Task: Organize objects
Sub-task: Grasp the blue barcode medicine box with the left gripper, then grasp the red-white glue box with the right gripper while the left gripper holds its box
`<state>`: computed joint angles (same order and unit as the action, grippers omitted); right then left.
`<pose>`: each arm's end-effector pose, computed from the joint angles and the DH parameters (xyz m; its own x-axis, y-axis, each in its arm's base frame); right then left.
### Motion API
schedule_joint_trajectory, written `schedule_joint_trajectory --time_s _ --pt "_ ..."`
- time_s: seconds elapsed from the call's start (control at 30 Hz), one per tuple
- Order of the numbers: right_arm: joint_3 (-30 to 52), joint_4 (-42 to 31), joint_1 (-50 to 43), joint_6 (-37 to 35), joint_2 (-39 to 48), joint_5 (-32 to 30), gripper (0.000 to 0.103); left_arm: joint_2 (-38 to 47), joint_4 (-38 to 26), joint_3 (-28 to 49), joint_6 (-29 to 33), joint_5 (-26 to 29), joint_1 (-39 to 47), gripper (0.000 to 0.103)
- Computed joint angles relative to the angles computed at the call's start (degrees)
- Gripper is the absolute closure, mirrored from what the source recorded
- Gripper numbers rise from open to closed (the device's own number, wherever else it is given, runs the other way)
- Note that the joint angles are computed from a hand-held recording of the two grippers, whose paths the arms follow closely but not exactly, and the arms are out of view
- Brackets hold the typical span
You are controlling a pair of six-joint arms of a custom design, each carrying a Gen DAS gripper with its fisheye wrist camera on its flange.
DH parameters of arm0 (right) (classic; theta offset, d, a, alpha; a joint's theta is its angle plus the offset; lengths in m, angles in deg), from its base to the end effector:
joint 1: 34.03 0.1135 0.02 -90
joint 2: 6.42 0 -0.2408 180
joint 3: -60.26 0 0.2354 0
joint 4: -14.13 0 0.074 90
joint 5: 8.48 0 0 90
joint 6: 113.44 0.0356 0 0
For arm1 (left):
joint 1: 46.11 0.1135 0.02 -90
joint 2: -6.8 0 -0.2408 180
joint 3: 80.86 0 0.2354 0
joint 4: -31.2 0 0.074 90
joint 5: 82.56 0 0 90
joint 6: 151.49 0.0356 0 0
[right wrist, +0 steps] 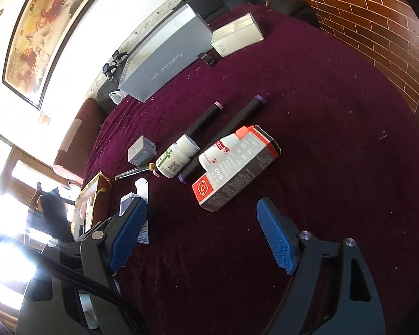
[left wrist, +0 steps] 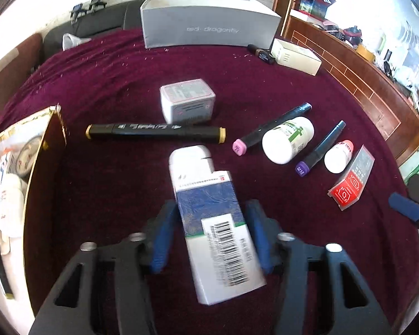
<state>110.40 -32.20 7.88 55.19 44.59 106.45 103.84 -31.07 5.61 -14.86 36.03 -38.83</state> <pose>0.1411 0.1064 0.2191 -0.4925 0.7525 -0.4372 0.4579 0.6512 0.6051 0.3116 0.0226 0.2087 -0.6299 0.5630 -0.5350 0.7087 0.6984 -0.0995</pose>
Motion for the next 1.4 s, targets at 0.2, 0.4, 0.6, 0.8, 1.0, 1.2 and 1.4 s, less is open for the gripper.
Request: schedule_joint_trajectory --time_s 0.2,0.4,0.6,0.8,1.0,1.2,1.4 --pt "1.4 -0.7 -0.7 1.4 3.0 0.1 0.021 4.2 -10.4 7.3 4.0 4.0 4.6 0.074" --pt "4.9 -1.7 -0.7 0.9 6.7 0.9 0.022 4.2 -14.6 7.9 8.8 4.7 7.9 0.074" --pt "10.6 -8.0 -3.8 4.7 15.8 0.9 0.023 0.3 -7.5 0.7 10.1 4.1 7.8 0.074" --pt "17.3 -12.0 -6.6 0.9 24.2 1.5 0.036 -1.4 -3.0 -3.0 11.1 5.7 8.1 0.072" --pt "19.6 -12.7 -8.7 -0.4 30.5 -0.4 0.036 0.3 -5.4 -1.5 13.1 8.1 8.5 0.058" --pt "17.0 -12.8 -7.7 1.1 27.7 1.7 0.055 -0.1 -6.2 -1.8 14.2 8.5 7.9 0.045" --pt "16.7 -15.6 -4.5 3.3 26.6 2.5 0.070 -2.7 -4.0 -4.7 15.1 6.8 6.6 0.038"
